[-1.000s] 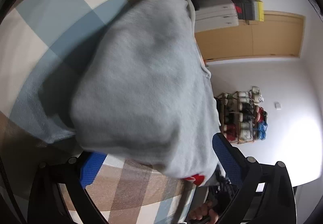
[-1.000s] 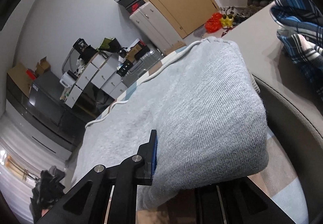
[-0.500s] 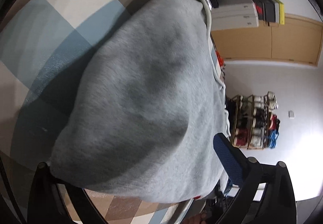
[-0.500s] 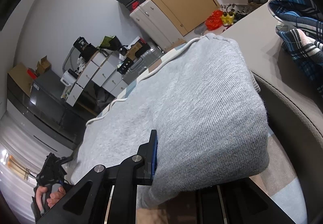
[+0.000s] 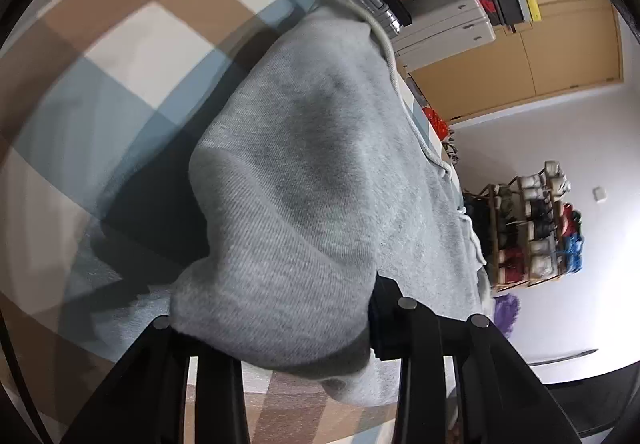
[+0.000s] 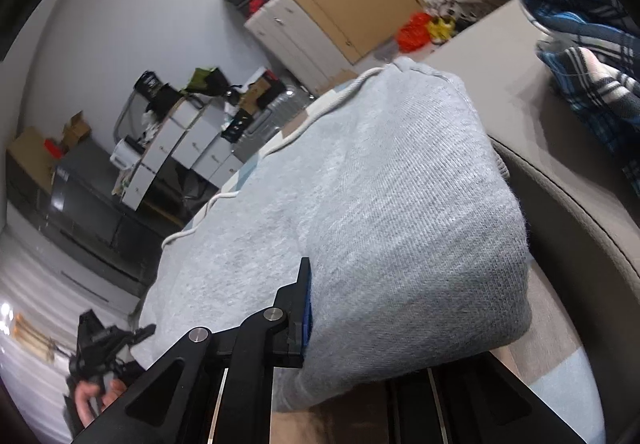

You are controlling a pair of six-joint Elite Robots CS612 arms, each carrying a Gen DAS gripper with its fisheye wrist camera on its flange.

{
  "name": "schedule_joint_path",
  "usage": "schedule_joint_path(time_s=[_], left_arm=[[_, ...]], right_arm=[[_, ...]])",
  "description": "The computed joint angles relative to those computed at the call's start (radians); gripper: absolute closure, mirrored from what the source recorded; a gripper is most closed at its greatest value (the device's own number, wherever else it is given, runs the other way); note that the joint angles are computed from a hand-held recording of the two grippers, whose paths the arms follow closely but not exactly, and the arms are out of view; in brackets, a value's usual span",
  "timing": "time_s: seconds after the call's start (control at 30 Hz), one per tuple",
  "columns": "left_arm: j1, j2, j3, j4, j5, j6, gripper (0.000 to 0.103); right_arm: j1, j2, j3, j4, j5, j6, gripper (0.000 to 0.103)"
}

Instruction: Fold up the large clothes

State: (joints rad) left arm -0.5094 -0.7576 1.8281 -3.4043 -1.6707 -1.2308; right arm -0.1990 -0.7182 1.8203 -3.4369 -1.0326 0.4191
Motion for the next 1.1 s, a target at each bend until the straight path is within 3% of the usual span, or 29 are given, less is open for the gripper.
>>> schedule_joint_path(time_s=[0.17, 0.3, 0.47, 0.67, 0.87, 1.1], left_arm=[[-0.006, -0.009, -0.002, 0.006, 0.03, 0.036, 0.08], [-0.005, 0.0, 0.003, -0.032, 0.031, 0.018, 0.081], [-0.015, -0.002, 0.02, -0.069, 0.028, 0.015, 0.081], [-0.044, -0.012, 0.093, -0.2, 0.031, -0.021, 0.083], [-0.073, -0.014, 0.184, -0.373, 0.03, -0.079, 0.084], [-0.097, -0.017, 0.23, -0.472, 0.041, -0.071, 0.085]], right_arm=[[0.007, -0.01, 0.009, -0.019, -0.011, -0.017, 0.092], [0.014, -0.024, 0.03, -0.027, -0.037, 0.011, 0.092], [0.023, -0.056, 0.063, -0.023, -0.085, -0.055, 0.093], [0.002, -0.094, 0.124, 0.008, -0.059, -0.091, 0.093], [-0.004, -0.14, 0.216, -0.013, -0.085, -0.17, 0.093], [-0.043, -0.169, 0.303, -0.048, -0.007, -0.137, 0.092]])
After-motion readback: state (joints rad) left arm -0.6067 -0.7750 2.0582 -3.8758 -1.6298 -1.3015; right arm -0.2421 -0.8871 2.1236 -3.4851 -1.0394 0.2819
